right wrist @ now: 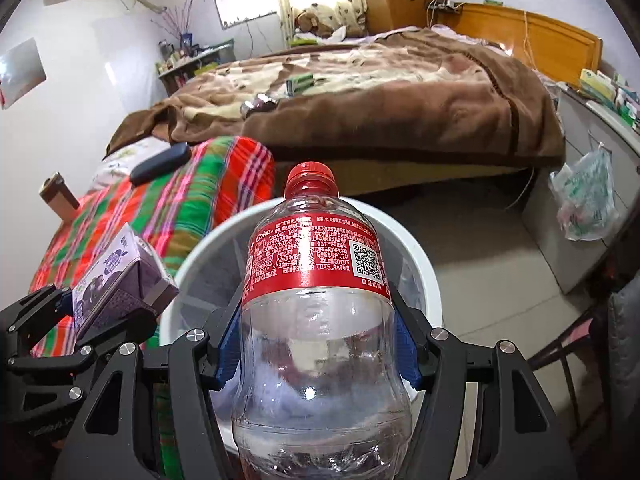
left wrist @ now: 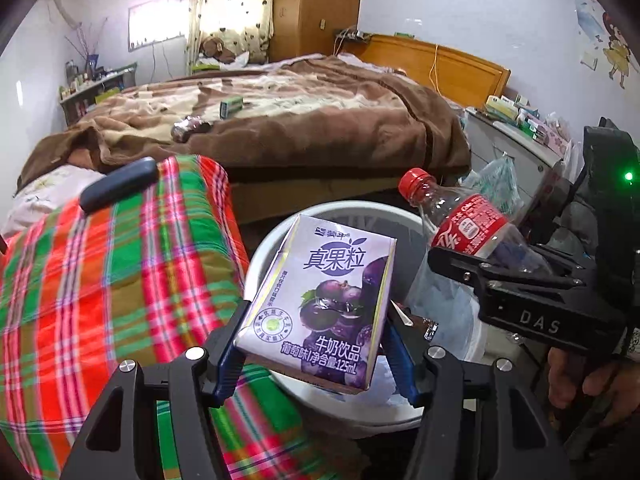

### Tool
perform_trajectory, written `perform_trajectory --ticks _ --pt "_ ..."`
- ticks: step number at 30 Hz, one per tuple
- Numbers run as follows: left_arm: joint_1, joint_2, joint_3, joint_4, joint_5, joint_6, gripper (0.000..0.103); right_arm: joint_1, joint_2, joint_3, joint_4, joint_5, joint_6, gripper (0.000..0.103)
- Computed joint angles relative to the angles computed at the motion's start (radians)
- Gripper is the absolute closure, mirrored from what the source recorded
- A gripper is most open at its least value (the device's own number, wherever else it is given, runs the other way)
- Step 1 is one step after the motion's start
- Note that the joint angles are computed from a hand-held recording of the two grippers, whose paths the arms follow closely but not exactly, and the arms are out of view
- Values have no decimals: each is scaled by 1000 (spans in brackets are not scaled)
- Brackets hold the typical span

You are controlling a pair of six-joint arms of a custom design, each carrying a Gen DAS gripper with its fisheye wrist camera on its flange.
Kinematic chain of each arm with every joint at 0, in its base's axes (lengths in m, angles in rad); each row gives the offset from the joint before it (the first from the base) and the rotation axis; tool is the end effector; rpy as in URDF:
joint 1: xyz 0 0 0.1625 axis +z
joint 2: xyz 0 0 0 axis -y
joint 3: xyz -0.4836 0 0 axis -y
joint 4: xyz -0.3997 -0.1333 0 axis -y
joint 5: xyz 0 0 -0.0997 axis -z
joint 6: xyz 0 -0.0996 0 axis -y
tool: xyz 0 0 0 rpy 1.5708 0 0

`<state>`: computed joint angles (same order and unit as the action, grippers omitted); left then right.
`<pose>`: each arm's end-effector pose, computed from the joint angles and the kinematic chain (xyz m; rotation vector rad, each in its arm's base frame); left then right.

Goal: Collect trash

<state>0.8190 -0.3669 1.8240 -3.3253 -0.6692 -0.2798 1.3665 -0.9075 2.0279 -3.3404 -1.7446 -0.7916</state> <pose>-0.2623 -0.5901 -0.0910 0.3842 2.3270 -0.8682 -0.0102 -0.6213 0.1659 0.6811 -2.5164 0.6620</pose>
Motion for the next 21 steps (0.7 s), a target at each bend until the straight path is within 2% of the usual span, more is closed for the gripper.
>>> perform_trajectory --ticks 3,5,7,9,12,15,21 --pt "26 6 -22 20 -45 -21 41 -14 -7 -4 46 1 -23 39" --pt "32 13 -35 46 -23 -31 41 -13 7 -22 79 -17 -22 39" --pt "38 17 -41 50 -20 -28 39 -16 15 -18 42 -26 -30 39" --pt "42 17 -42 45 -29 -32 31 -21 15 -18 26 -17 -20 39" --pt "45 16 -41 49 -24 -38 31 -26 6 -28 57 -12 14 37" --pt "42 16 -36 36 -17 -33 31 -29 -2 -23 66 -8 12 37" --pt "24 13 -14 4 -16 -26 31 -49 -31 13 43 74 50 37"
